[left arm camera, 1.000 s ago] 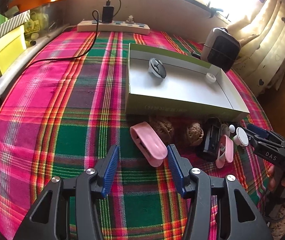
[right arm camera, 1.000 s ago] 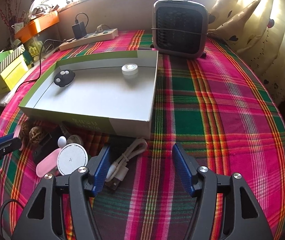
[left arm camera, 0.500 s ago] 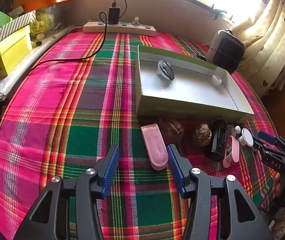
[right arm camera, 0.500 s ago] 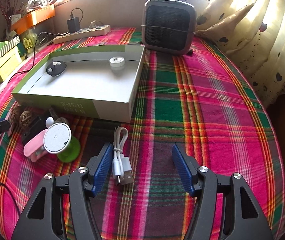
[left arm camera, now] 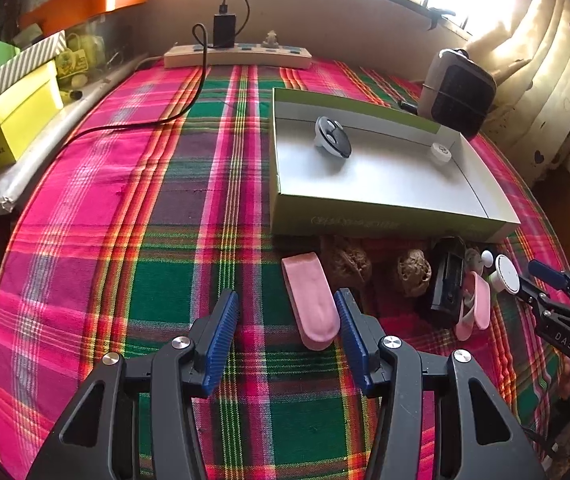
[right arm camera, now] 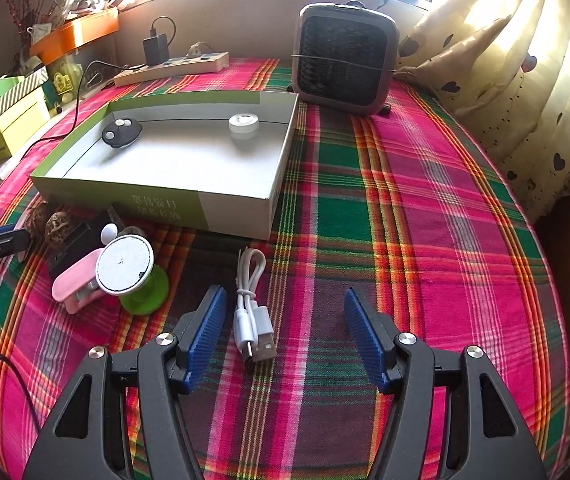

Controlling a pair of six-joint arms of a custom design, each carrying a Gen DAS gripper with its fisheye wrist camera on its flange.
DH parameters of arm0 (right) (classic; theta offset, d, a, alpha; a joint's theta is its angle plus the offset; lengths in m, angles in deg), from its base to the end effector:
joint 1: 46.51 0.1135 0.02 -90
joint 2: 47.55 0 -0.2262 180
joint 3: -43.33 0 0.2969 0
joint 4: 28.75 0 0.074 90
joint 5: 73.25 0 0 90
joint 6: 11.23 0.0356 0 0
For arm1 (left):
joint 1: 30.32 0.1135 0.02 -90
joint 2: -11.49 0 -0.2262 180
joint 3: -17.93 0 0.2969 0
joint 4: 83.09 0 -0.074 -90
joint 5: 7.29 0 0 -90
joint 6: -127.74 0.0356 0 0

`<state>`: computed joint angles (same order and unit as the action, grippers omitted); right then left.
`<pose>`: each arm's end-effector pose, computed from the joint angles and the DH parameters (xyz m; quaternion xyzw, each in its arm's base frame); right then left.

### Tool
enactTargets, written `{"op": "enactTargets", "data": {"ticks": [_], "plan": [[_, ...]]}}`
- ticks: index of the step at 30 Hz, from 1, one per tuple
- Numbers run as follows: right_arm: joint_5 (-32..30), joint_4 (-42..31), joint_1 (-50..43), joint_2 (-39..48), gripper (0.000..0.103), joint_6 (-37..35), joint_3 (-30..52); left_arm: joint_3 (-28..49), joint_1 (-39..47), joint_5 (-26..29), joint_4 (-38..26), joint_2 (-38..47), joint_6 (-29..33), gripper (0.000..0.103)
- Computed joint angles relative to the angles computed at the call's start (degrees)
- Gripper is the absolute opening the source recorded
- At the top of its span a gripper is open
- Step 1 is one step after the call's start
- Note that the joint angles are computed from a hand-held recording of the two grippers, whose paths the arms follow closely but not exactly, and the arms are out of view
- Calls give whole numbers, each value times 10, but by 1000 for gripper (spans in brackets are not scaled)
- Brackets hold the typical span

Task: Organize objects
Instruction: 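Grasp the pink clip with the left tool while the right tool grasps the white USB cable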

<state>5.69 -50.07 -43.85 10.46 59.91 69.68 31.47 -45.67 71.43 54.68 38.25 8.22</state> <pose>0.2179 0.0170 0.0625 -0.2063 0.9215 0.0459 0.3257 0.1646 -0.0380 0.0577 -0.1462 0.9394 -0.0260 0.3090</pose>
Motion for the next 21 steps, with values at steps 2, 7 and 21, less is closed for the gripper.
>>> {"op": "enactTargets", "data": {"ticks": [2,7,21], "plan": [[-2,0,0,-1,60,-1,-1,10,-8,-13,16,31,1,49],[-28,-7,-6,6,49,-8,4,22,-11,-26,33,67,5,49],[-43,-10,-9,1,30,-14,2,27,-10,-40,43,84,3,37]]}}
